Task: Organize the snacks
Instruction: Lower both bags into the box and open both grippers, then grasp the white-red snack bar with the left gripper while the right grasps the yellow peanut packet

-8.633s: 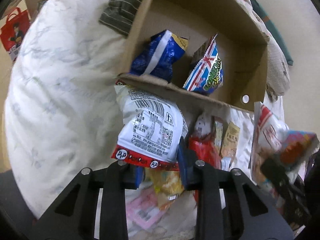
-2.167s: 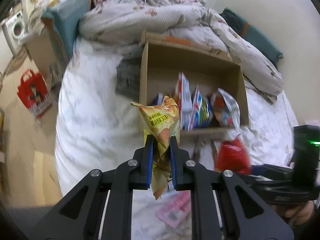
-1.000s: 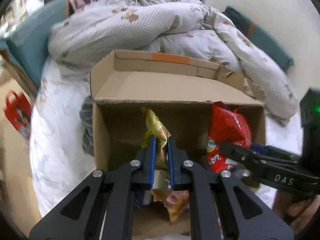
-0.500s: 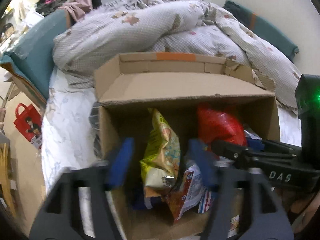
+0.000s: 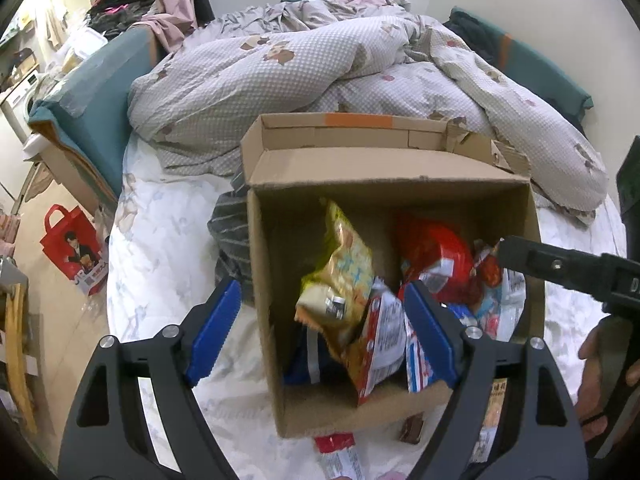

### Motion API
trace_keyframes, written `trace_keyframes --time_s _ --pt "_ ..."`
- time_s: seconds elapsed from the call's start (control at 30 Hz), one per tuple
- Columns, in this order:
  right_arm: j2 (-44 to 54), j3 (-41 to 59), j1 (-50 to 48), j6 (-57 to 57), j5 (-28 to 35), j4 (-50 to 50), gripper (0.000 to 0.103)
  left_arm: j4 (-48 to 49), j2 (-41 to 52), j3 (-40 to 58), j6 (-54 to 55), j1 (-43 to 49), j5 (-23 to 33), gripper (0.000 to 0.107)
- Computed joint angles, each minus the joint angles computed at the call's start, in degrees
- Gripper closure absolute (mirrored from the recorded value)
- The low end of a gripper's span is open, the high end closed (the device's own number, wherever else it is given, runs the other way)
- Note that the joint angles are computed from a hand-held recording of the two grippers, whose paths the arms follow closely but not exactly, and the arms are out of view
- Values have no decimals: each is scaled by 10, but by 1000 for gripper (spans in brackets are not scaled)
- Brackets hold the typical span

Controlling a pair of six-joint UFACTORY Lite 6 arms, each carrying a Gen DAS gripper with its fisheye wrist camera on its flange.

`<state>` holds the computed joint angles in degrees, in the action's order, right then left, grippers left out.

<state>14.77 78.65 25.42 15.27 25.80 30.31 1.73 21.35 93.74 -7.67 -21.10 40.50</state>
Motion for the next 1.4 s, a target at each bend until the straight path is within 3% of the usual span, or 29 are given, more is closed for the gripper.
trace_keyframes --time_s 0.5,0.83,1.03,1.3,1.4 --pt "-196 -188 74 206 14 -152 15 -45 -215 -242 18 31 -3 26" --pt "-333 -319 129 425 32 -280 15 -86 -318 -389 39 63 -12 26" --pt "-368 -364 154 518 34 -328 15 -104 -316 -444 29 49 -28 26" --pt "-357 -372 148 526 67 -339 15 -50 -257 -507 -52 -31 -85 26" --pt "-327 -369 146 532 106 -344 15 -54 -223 -504 -63 -38 -97 36"
